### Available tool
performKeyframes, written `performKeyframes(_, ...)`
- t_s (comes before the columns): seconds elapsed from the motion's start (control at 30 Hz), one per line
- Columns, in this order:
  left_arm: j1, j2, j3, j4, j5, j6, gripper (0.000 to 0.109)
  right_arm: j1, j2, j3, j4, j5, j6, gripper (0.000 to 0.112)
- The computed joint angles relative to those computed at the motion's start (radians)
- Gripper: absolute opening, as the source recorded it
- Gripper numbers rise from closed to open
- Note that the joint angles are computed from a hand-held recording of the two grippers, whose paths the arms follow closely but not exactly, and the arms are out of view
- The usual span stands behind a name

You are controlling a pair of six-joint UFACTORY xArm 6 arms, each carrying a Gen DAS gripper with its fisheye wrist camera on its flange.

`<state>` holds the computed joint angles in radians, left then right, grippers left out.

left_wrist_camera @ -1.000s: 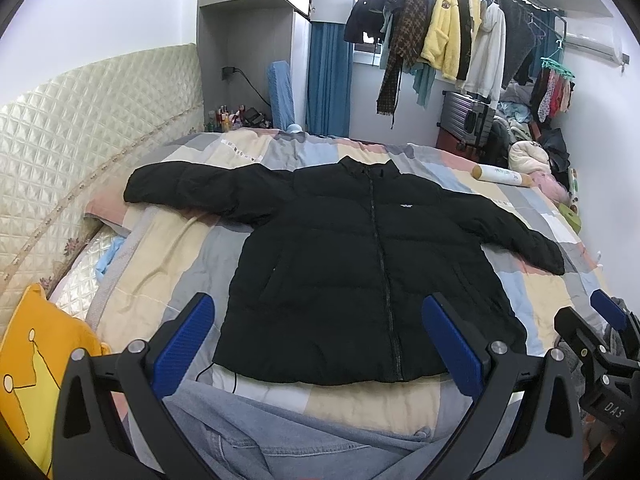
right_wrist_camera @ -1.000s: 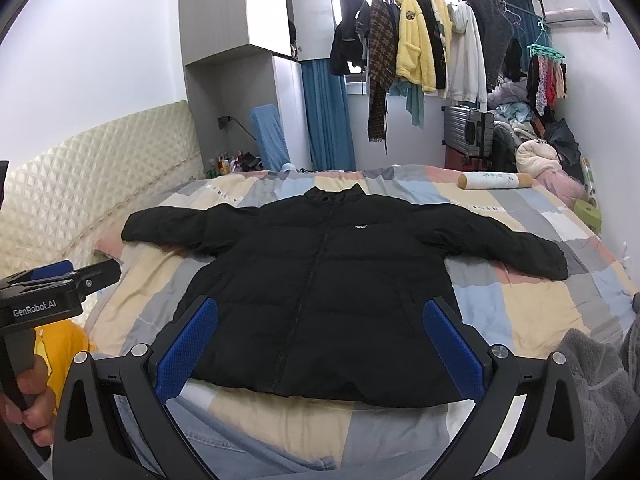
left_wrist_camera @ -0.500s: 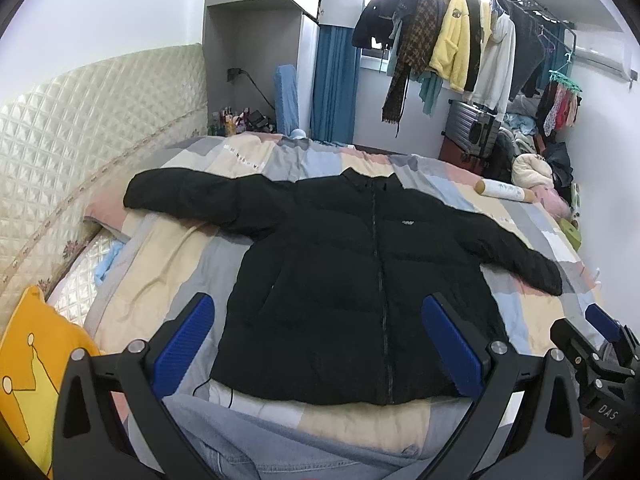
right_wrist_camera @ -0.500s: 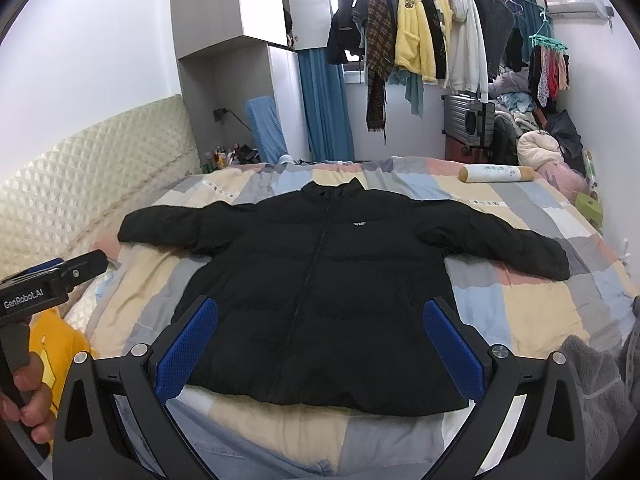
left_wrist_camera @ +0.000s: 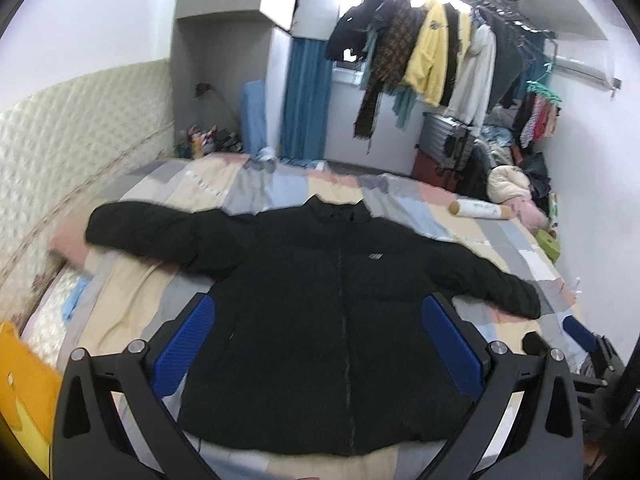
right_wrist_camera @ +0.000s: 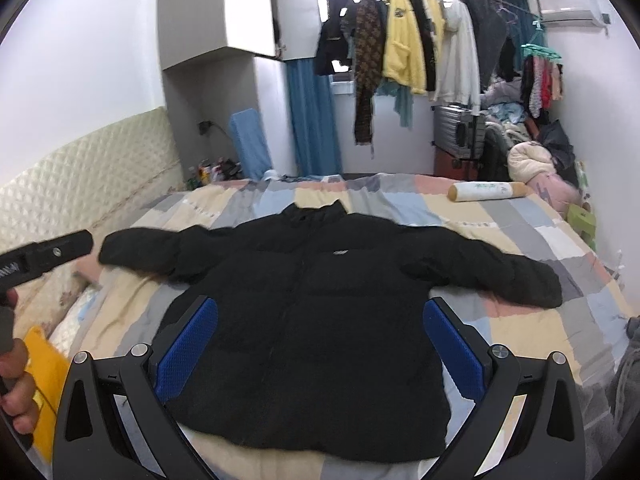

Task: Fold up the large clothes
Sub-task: 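Grasp the black jacket sleeve cuff with the right gripper and lift it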

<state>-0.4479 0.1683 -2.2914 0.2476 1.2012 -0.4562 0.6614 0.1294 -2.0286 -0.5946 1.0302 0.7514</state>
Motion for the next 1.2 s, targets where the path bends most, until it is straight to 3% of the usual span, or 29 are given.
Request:
performKeyframes(0.17, 0.011, 0.165, -0.193, -0.066, -0.012, 0.070, 0.103, -0.053, 0.042, -0.011, -0.012, -0.048, 0.019, 0.103)
performKeyframes(0.33, 0.038, 0.175, -0.099, -0.118, -0.144, 0.123, 0.103, -0.102, 0.052, 0.046, -0.033, -0.131, 0.060, 0.103)
performKeyframes(0.4, 0.055, 0.125, 0.043, -0.131, -0.256, 0.145, 0.103, -0.130, 0.046, 0.093, -0.035, -0.184, 0.085, 0.103)
performKeyframes(0.6, 0.109, 0.000, 0.372, -0.145, -0.455, 0.136, 0.103, -0.194, 0.018, 0.246, -0.068, -0.306, 0.143, 0.103)
performKeyframes(0.7, 0.122, -0.018, 0.446, -0.136, -0.478, 0.133, 0.103, -0.230, 0.002, 0.303, -0.019, -0.349, 0.155, 0.103)
performKeyframes(0.9, 0.151, -0.018, 0.531, -0.190, -0.528, 0.132, 0.103, -0.300, -0.033, 0.347, -0.053, -0.419, 0.267, 0.103)
performKeyframes(1.2, 0.151, 0.013, 0.568, -0.276, -0.528, 0.201, 0.103, -0.521, 0.016, 0.361, 0.190, -0.512, 0.147, 0.103)
